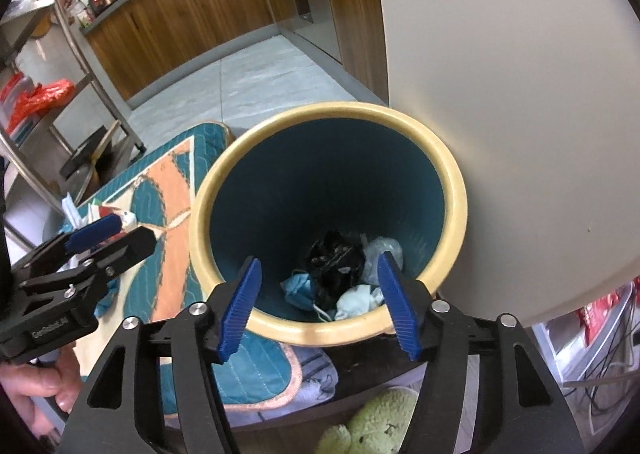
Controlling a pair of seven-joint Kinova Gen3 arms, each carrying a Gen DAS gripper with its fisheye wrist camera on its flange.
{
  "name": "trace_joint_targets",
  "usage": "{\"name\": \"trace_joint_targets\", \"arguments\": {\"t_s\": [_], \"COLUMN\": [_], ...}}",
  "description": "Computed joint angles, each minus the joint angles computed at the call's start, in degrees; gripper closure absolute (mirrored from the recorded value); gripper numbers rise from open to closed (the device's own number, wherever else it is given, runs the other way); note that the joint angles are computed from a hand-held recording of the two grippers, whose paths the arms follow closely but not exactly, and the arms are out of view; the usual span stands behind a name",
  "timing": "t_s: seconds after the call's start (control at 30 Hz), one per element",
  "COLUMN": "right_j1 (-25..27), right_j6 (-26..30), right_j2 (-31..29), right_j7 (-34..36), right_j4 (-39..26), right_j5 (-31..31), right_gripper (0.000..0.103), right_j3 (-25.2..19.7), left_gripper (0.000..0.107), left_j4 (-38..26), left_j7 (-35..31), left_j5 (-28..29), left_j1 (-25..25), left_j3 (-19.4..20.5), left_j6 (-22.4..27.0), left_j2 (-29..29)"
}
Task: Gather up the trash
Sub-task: 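Move both open tools back over the remaining trash on the cushion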
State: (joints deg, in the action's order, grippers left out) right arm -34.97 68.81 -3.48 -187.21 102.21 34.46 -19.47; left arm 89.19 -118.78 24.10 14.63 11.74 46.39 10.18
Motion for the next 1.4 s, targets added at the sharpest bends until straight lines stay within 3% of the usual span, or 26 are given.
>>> {"name": "trace_joint_targets", "arguments": {"t_s": [0.13,0.33,0.93,1.2,1.4], "right_j1": [-0.4,-1.6,-6.2,-8.6,-9.9], "right_j6": [0.4,0.2,-3.2,-4.3,-4.9], "right_j2": [0.5,1.7,7.7,10.4,11.8], "right_j7": [-0.5,-0.8,4.6,7.8,9.4], "right_j4": [-0.8,-2.5,-10.1,-14.1,-16.2], "right_j5": [0.8,2.6,3.9,3.7,3.3], "right_gripper": [0.03,0.025,0.025,0.025,0.025], "right_j3": [-0.2,-0.1,3.3,4.9,6.1], "left_gripper": [0.022,0.017,0.013,0.012,0.012], "left_j4": [0.7,2.2,3.4,2.9,-0.1], "left_j7": [-0.8,-1.9,-3.0,-0.2,2.9], "left_j5": [0.3,0.7,1.0,-2.8,-3.4], "left_j1": [-1.0,-3.0,-10.3,-13.7,-16.9], "left_j3": [-0.6,-2.1,-6.6,-8.7,-9.5], "left_j6": [-0.2,-0.4,-0.1,-0.9,1.7], "left_j2": [-1.0,-3.0,-5.2,-4.4,-1.5]}}
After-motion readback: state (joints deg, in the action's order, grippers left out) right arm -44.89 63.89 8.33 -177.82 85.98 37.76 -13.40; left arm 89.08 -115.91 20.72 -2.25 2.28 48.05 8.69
